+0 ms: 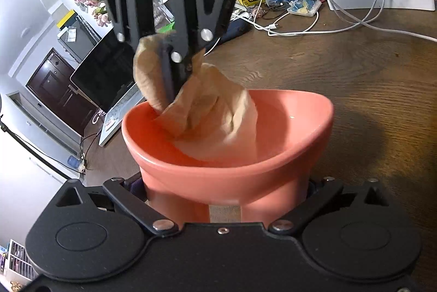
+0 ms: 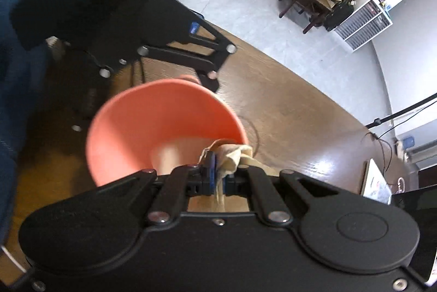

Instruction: Clean bowl

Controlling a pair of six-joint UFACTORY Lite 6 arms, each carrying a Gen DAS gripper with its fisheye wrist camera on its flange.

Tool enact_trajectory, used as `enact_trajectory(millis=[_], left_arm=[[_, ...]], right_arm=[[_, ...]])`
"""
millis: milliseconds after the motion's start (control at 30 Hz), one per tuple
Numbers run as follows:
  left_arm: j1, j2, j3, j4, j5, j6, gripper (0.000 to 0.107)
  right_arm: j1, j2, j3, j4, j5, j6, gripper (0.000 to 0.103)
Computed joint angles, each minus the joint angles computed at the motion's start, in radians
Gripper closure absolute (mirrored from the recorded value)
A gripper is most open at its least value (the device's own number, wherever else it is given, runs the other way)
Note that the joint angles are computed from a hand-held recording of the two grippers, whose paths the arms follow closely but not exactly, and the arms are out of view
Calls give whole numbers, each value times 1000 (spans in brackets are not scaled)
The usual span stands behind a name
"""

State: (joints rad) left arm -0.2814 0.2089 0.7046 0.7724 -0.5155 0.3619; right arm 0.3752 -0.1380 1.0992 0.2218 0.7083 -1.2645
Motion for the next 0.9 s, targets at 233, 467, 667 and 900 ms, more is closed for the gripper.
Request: enact_trajectory(millis=[233,467,667,900], left_arm=[[1,3,4,3,1,-18,8],[-7,7,6,-15,-3,9,8],[-11,8,5,-18,-3,22,8],[-12,6,6,-18,9,14,8]], right_arm=[[-36,-61,-102,-44,63,17,98],[62,-156,-225,-15,71,103,98],[203,-132,-194,51,18,171,98],[180,36,31,40,-36,161,98]])
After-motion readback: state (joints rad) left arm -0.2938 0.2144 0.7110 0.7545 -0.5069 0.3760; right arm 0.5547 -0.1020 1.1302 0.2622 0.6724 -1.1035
